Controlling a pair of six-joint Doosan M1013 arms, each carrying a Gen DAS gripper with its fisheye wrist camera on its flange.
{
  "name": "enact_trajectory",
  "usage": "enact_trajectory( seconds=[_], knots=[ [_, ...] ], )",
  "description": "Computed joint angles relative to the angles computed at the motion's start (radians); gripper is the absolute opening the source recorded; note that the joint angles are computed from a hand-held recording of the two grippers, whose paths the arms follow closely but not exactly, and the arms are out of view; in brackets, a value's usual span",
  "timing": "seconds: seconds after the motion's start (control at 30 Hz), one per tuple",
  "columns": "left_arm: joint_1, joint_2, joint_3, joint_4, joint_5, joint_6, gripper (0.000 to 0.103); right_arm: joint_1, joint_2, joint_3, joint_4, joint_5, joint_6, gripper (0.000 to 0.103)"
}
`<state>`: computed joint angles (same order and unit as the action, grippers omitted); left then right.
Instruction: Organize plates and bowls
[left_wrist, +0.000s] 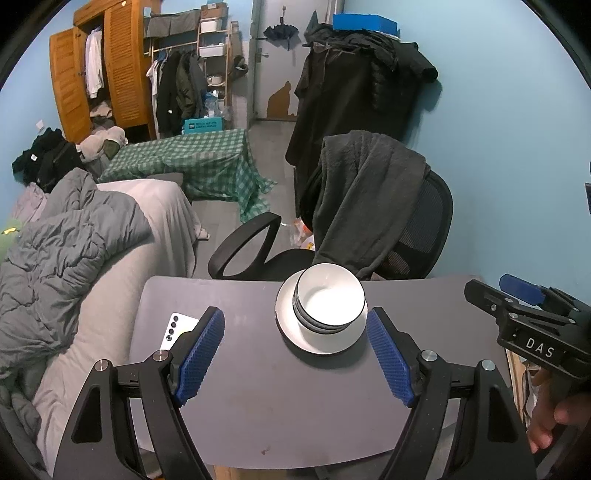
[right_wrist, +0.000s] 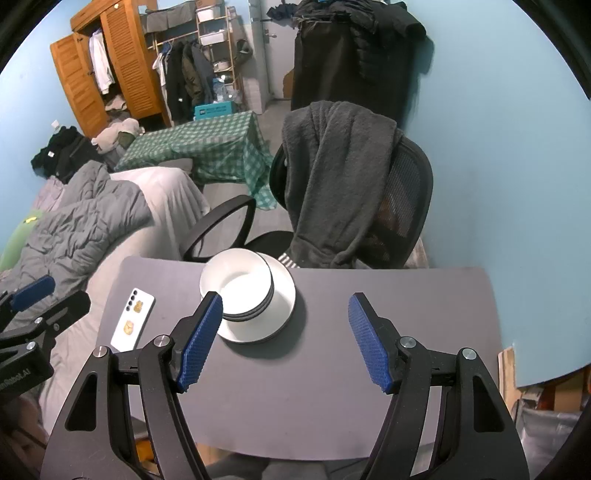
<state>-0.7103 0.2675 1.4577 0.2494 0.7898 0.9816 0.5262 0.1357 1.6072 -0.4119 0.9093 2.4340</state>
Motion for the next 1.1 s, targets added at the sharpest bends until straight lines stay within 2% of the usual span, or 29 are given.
enact_trajectory(
  seconds=[1.1],
  knots=[
    [0.015, 0.007, -0.014, -0.041, 0.024, 0.068, 0.081, -0.003, 0.004, -0.007, -0.003, 0.016, -0.007, 0.07]
  ],
)
